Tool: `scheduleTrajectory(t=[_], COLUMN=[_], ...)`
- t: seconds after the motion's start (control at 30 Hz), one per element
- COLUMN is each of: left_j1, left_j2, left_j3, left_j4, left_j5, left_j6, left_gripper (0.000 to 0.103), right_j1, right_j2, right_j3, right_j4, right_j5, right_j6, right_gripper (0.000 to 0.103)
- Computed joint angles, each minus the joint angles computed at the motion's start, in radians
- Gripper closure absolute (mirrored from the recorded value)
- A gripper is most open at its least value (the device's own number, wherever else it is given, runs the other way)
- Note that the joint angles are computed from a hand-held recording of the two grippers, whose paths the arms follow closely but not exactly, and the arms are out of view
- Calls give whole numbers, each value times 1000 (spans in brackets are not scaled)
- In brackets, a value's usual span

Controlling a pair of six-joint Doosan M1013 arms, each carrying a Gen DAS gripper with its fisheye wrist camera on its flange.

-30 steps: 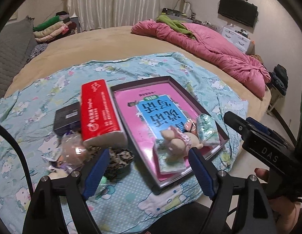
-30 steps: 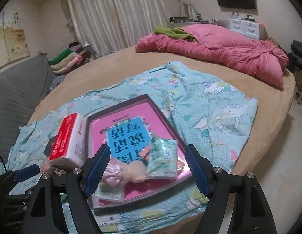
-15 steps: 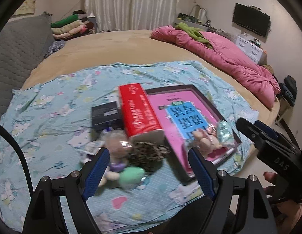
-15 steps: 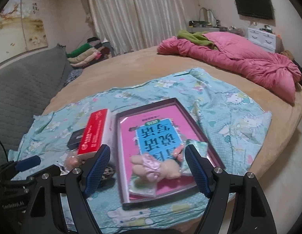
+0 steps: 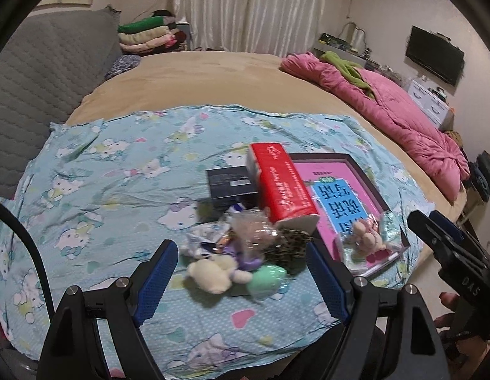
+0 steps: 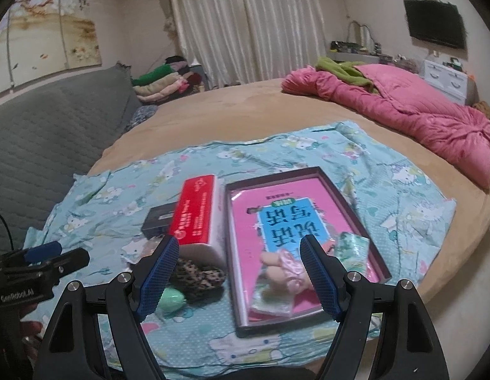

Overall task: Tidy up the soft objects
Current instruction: 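Move both open tools back over the pile of soft items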

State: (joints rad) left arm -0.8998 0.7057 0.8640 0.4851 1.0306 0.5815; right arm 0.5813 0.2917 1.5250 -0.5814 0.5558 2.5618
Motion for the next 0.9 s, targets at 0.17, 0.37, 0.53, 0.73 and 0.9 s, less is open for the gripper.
scheduleTrajectory(t=[0.17,0.37,0.53,0.73,0.9], left_j1=[9,19,26,32,39], left_j2=[-26,-52,-58,-51,-38], left_j3=[46,103,132,147,152], left_j4=[15,22,18,-4,-32], left_j5=[7,-1,-4,-21,-34], left_j6=[-31,-75,-94,-81,-60], left_gripper=[21,21,21,21,21], right_j1=[17,29,34,37,38], right_j2=[11,23,41,69,98], right_j3=[-19,-32,-40,-49,-59], right_j4=[17,42,82,119,146], right_j5=[5,9,20,28,38], right_j6=[-42,-90,-140,-190,-235], right_gripper=[23,23,23,23,23])
